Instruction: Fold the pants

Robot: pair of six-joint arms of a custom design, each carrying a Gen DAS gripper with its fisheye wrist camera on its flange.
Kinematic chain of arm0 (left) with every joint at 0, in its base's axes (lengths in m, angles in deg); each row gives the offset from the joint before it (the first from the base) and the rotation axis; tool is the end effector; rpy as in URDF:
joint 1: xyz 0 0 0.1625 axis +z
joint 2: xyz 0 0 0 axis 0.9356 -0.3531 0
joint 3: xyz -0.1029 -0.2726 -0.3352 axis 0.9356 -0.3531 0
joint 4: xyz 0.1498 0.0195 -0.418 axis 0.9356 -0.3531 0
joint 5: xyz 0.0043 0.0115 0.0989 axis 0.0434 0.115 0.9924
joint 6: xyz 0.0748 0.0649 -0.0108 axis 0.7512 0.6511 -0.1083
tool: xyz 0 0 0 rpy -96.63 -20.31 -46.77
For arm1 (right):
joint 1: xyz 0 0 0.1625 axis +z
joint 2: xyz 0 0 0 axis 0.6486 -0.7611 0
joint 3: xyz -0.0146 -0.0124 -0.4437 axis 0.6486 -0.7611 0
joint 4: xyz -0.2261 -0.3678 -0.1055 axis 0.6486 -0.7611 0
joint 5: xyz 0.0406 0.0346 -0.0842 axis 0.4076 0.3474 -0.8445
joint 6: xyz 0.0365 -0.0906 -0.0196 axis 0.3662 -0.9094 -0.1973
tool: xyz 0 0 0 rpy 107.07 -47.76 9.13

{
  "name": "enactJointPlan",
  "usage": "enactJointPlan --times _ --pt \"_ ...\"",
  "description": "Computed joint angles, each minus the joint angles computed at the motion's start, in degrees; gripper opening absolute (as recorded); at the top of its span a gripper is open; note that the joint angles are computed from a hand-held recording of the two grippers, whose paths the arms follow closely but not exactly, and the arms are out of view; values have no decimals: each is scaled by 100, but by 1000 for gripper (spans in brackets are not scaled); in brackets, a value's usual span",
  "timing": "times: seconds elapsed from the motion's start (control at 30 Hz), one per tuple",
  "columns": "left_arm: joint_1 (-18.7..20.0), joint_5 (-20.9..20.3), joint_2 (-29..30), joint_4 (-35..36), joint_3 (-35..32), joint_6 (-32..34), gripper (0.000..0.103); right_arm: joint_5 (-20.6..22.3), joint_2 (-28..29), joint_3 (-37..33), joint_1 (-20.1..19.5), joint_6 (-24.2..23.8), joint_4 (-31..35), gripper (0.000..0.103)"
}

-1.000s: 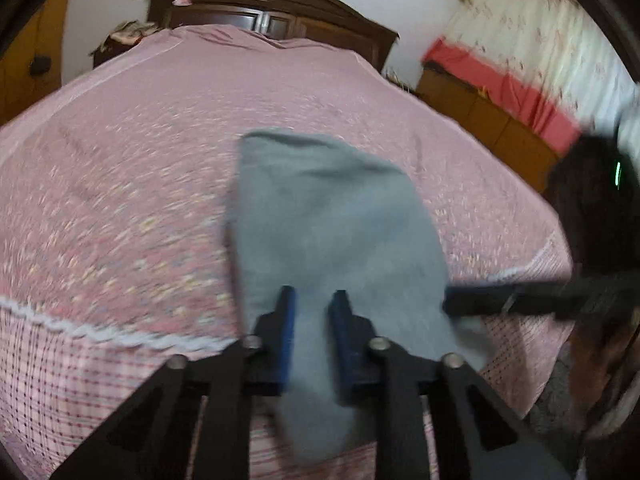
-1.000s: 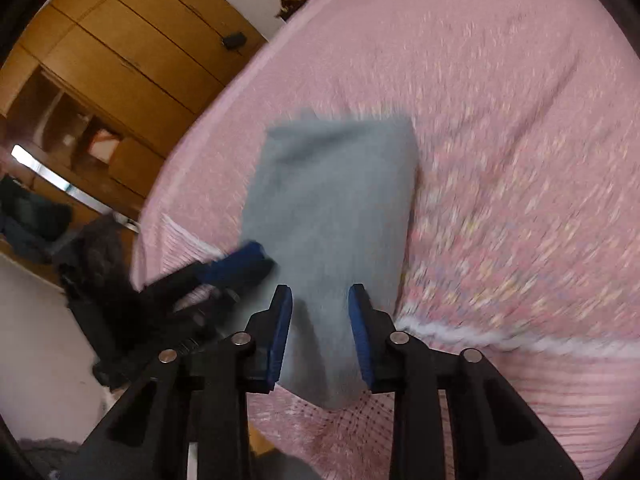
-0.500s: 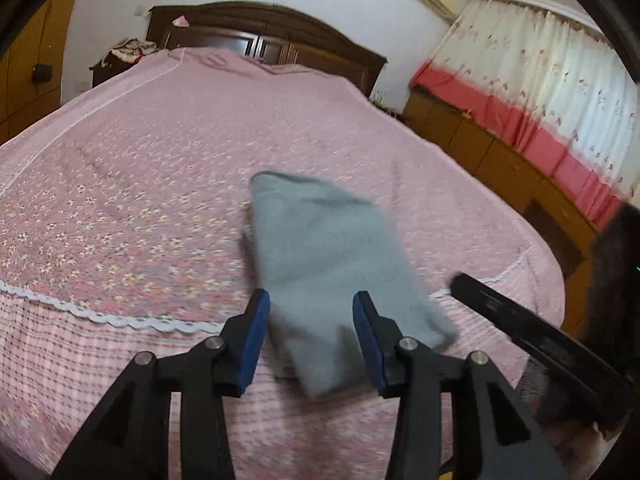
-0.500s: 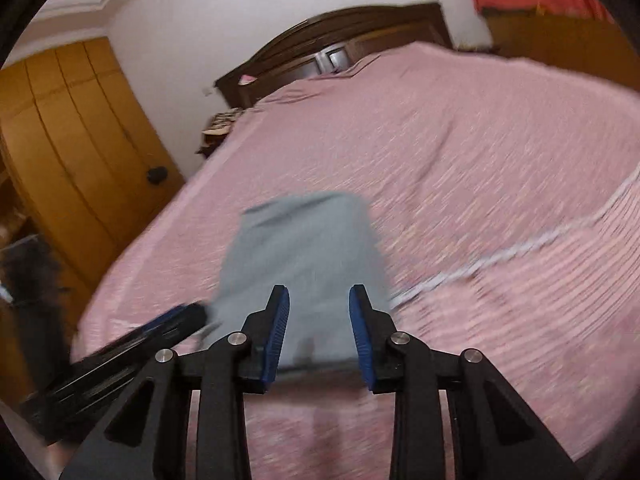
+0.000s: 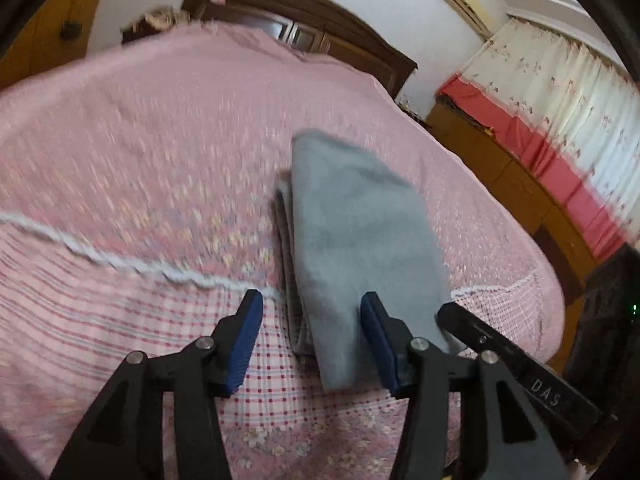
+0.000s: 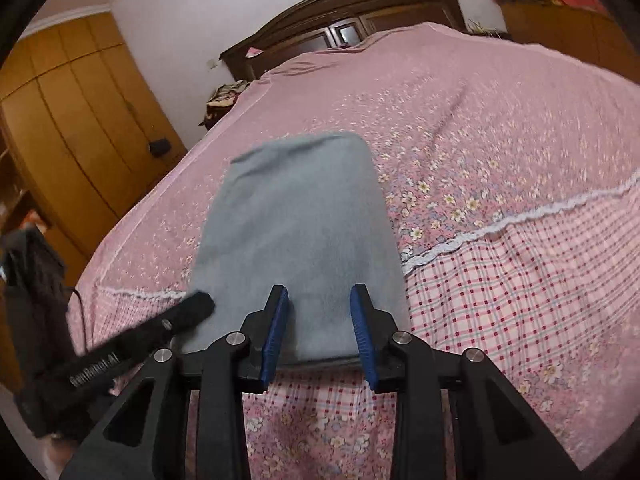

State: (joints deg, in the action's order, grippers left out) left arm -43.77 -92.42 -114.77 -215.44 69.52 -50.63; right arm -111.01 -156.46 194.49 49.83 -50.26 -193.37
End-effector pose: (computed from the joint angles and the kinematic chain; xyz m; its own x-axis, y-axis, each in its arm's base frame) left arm -0.3807 -0.4247 0.1681 -0.9060 -0.2189 -0.3624 0.1666 0.6024 -0.7806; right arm 0.1369 -0.5552 0.2115 -0.8483 -0.4503 0.2786 -0.5293 0.7081 -0.4674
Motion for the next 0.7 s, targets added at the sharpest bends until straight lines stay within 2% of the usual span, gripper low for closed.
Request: enactJointPlan --times 0.07,0.1,0.13,0.2,0.27,0.33,0.37,0.43,0.5,0.57,0.63,0.7 --pt "-231 410 -19 348 -131 -130 51 758 -201 -10 -198 244 261 29" --pt "-322 586 -15 391 -178 -138 51 1063 -311 -16 -288 325 351 20" --pt "-419 807 18 285 -244 -16 51 1220 -369 -40 -310 373 374 16" --pt "-442 993 158 -385 -363 628 51 1373 -412 -124 -299 262 415 16" --pt "-367 875 387 -1030 -545 1296 51 1313 -352 -199 -293 159 356 16" --pt "-145 569 611 -991 -811 1434 46 1185 -178 -330 -339 294 476 14" --pt "-42 398 665 -952 -838 1414 38 1095 -86 -415 -356 373 608 14" --pt "126 125 785 -378 -966 962 34 724 149 -602 -358 550 962 12" --pt "329 -78 836 279 -985 427 28 618 199 -477 -349 399 783 11" --pt "348 -41 829 -23 -782 493 23 508 169 -419 -301 163 761 11" --pt "289 -91 752 -52 -802 524 24 354 99 -555 -185 315 1063 10" --pt "194 51 677 -345 -867 840 24 725 37 -805 -137 573 1357 8"
